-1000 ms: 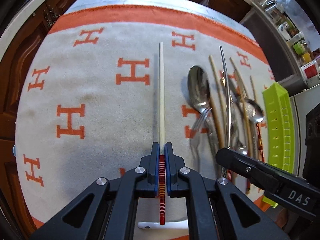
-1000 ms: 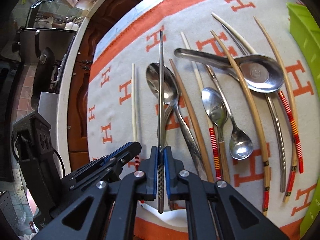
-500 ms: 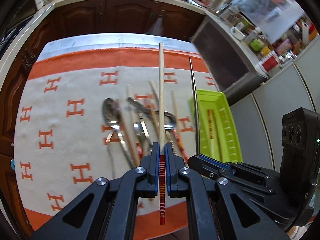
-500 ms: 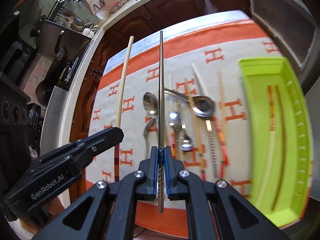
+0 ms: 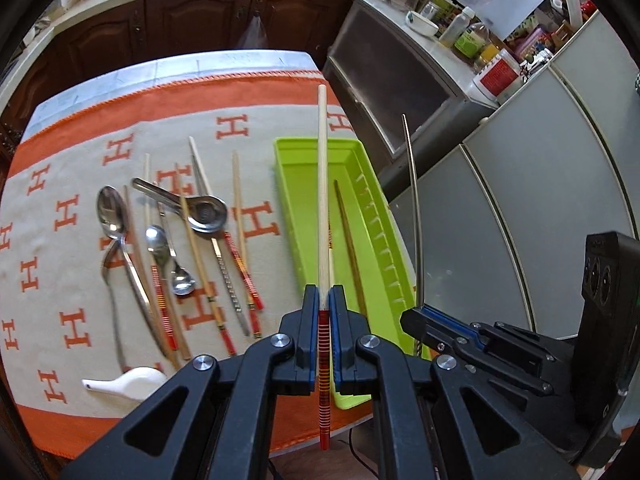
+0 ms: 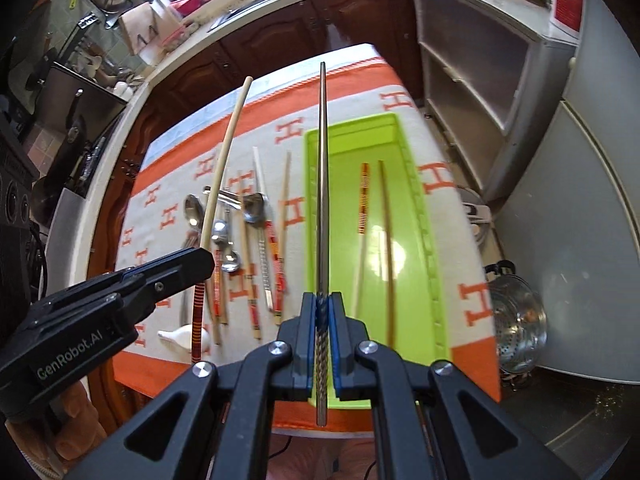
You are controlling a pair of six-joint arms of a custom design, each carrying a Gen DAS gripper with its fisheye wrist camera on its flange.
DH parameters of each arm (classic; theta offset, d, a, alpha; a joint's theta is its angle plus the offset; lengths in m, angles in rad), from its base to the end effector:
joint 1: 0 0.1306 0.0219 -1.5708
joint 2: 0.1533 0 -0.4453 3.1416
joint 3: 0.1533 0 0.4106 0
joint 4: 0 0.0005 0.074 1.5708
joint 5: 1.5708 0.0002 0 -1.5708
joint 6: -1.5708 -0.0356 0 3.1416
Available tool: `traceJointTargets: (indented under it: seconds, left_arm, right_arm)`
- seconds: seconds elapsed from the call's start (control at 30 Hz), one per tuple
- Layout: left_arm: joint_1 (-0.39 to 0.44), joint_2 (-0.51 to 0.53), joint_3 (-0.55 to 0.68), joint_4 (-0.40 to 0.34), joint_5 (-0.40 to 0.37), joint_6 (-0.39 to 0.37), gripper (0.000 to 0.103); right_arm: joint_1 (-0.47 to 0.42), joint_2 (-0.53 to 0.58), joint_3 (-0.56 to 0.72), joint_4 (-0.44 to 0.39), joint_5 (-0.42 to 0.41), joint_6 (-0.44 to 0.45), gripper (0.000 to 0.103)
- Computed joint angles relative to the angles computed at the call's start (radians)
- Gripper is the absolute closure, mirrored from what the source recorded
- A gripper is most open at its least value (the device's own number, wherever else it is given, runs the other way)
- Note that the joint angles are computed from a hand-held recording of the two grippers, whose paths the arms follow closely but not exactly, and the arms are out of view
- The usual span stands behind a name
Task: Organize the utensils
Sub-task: 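Carry both chopsticks into the green tray and release them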
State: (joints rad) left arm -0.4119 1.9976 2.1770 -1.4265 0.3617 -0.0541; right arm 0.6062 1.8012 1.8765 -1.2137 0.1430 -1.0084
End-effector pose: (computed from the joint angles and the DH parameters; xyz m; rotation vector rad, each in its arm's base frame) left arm 0.6398 -0.2938 0.4745 0.7356 2.7338 -0.5914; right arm 0.5321 0.3621 0.4751 0.5865 2.6622 0.2975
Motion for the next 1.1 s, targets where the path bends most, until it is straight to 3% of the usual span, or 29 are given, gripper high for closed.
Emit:
traceJointTargets:
  seconds: [0.3, 0.6, 0.67, 0.73, 1.1]
  left_arm:
    - [-0.053, 0.05, 0.027, -0.018, -0.044, 0.041, 0.1]
    - [-0.07, 0.088, 0.075, -0.046, -0.074, 0.029, 0.098]
    - [-0.069, 0.095, 0.087, -0.051, -0.075, 0.022, 0.089]
    - [-0.07, 0.091, 0.085, -0.038, -0.092, 0.016, 0.068]
    - [-0.049, 0.013, -0.014, 0.087, -0.18, -0.037, 0.036]
  right_arm:
    - [-0.018, -0.019, -0.055, -0.044, 0.026, 0.009, 0.097]
    - [-0.03, 0.004, -0.032, -0.065, 0.02, 0.047, 0.097]
    - [-0.036, 0.012, -0.023, -0.071, 0.019, 0.06, 0.097]
    - [-0.04, 0.02, -0.015, -0.084, 0.025, 0.056, 0.096]
    - [-0.05, 0.025, -0.026, -0.076, -0.02, 0.028, 0.092]
